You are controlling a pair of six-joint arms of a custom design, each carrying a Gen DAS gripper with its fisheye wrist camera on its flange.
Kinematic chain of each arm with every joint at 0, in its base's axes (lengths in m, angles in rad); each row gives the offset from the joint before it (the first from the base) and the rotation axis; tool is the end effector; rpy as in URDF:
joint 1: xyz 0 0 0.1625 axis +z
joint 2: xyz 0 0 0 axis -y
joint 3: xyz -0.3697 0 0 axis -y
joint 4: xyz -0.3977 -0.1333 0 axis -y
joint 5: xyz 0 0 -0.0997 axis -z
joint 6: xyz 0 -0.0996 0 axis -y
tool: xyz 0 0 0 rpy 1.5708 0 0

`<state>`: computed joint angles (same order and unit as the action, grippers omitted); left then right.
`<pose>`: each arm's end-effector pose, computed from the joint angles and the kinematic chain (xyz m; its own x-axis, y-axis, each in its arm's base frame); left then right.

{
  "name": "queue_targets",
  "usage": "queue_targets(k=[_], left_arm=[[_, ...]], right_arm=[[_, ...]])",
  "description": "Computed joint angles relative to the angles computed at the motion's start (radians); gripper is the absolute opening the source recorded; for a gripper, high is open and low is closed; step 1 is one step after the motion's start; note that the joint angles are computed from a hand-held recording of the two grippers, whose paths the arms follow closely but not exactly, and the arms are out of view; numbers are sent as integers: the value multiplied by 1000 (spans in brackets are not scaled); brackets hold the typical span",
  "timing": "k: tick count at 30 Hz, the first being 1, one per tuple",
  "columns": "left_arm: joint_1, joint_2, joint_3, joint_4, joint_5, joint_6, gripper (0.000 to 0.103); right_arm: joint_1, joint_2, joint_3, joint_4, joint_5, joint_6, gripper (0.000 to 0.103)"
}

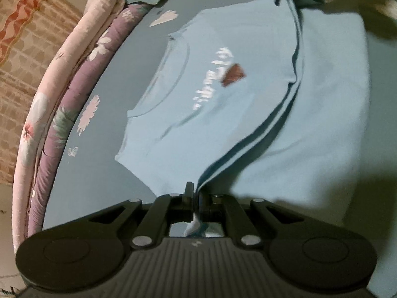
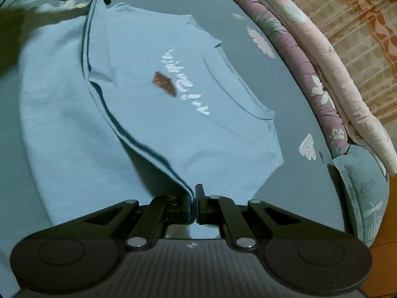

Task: Fold clothes
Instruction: 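Lift the hem with both grippers and fold it over toward the collar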

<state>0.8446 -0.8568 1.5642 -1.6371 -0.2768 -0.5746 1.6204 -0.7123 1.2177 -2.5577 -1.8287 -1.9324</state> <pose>-0.2324 -0.6067 0.1020 -0.1401 0.1877 -0.9722 0.5433 0.8354 0.0830 0.1455 -0.7545 0.1724 0.3848 -0.8527 0.3532 -0.8932 -0.2477 0.3753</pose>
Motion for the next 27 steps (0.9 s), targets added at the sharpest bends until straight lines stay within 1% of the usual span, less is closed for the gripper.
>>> queue_targets(k=[2, 5, 8, 10, 13, 16, 17, 19, 27], left_arm=[[18, 4, -15, -6, 20, 17, 2], [43, 8, -22, -89, 30, 89, 2], [64, 14, -33, -142, 39, 148, 2], [78, 13, -36, -197, 34, 189, 2], [99, 18, -53, -209, 46, 203, 2], [118, 22, -65, -261, 55, 243, 2], [123, 26, -77, -243, 61, 236, 2], [133, 31, -91, -245, 66, 243, 3], [164, 38, -110, -373, 51, 339, 3]], right_arm=[[3, 31, -35, -10, 6, 4, 6], [8, 81, -101, -3, 12, 28, 6], [11, 122, -151, -5, 15, 38, 6], [14, 153, -193, 4, 16, 49, 6], [18, 195, -252, 10, 19, 63, 6], [22, 239, -316, 23, 22, 84, 6], [24, 254, -338, 27, 22, 90, 6], [27, 286, -392, 54, 20, 110, 6], [35, 400, -592, 171, 12, 180, 6]])
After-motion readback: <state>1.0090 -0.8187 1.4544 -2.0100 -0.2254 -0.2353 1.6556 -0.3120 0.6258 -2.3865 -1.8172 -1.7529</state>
